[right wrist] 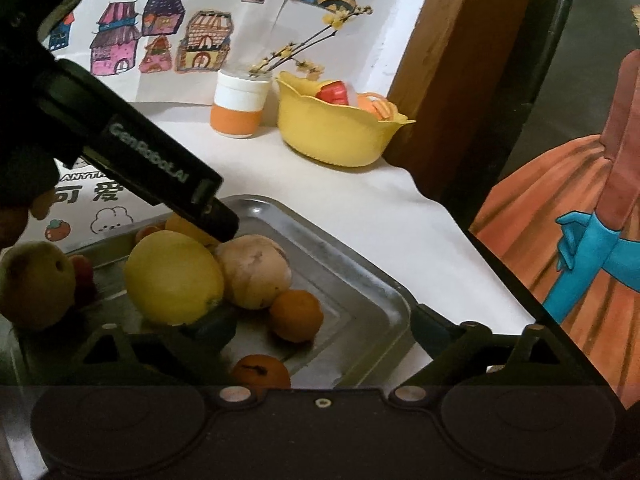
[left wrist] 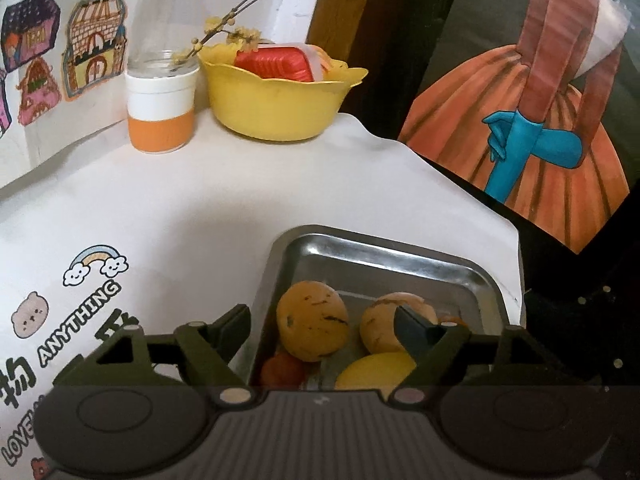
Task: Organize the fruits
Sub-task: 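Withdraw both open tools from the tray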
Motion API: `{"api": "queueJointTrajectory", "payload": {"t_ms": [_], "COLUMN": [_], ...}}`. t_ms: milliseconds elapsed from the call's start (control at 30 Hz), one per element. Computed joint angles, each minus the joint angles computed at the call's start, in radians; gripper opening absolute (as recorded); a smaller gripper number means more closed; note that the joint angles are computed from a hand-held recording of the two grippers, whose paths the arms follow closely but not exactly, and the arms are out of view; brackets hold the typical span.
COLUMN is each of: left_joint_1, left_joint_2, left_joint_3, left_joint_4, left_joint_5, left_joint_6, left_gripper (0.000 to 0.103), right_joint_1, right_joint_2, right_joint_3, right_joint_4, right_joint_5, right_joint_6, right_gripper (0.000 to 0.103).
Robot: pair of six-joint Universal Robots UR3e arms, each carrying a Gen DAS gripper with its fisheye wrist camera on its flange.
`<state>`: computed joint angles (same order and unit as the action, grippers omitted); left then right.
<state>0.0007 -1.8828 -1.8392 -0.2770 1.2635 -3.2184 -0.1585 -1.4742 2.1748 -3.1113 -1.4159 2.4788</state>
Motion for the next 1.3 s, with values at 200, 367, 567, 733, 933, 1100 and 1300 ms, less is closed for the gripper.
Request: {"api": "queueJointTrajectory", "payload": {"t_ms": [200, 367, 567, 733, 933, 1100, 1300], "left_joint_1": [0.007, 0.013, 0.014, 0.016, 0.023, 0.067, 0.137], "left_joint_2": [0.056, 0.109, 0.161, 0.192, 0.237, 0.298, 0.390], "left_joint_3": [-0.060, -0.133, -0.240, -0.338, -0.432, -0.512, -0.608], "left_joint_4": [0.053, 0.123, 0.254, 0.389, 0.498, 0.542, 0.568], "left_joint_5": [0.018, 0.058, 0.087, 0.104, 0.135, 0.104, 0.035], "left_joint_6": [-0.016, -0.012, -0.012, -0.042, -0.048, -0.041, -0.039], "left_gripper": [0.095, 0.100, 0.102, 0.102, 0.102, 0.102, 0.102], "right_joint_1": [0.004, -0.002, 0.006, 0.022, 0.038, 0.037, 0.035], "right_joint_2": [-0.016, -0.059, -0.124, -0.166, -0.208, -0.282, -0.375], "right_joint_3": [0.035, 0.064, 0.094, 0.135, 0.187, 0.225, 0.257], "right_joint_4": [-0.057, -0.073, -0.065, -0.107, -0.177, -0.166, -0.114], "right_joint_5": [-0.025, -0.026, -0.041, -0.064, -0.085, -0.084, -0.073], "right_joint_6": [0.033, 0.100, 0.201, 0.287, 0.338, 0.359, 0.371], "right_gripper": [0.101, 0.102, 0.102, 0.102, 0.102, 0.102, 0.102]}}
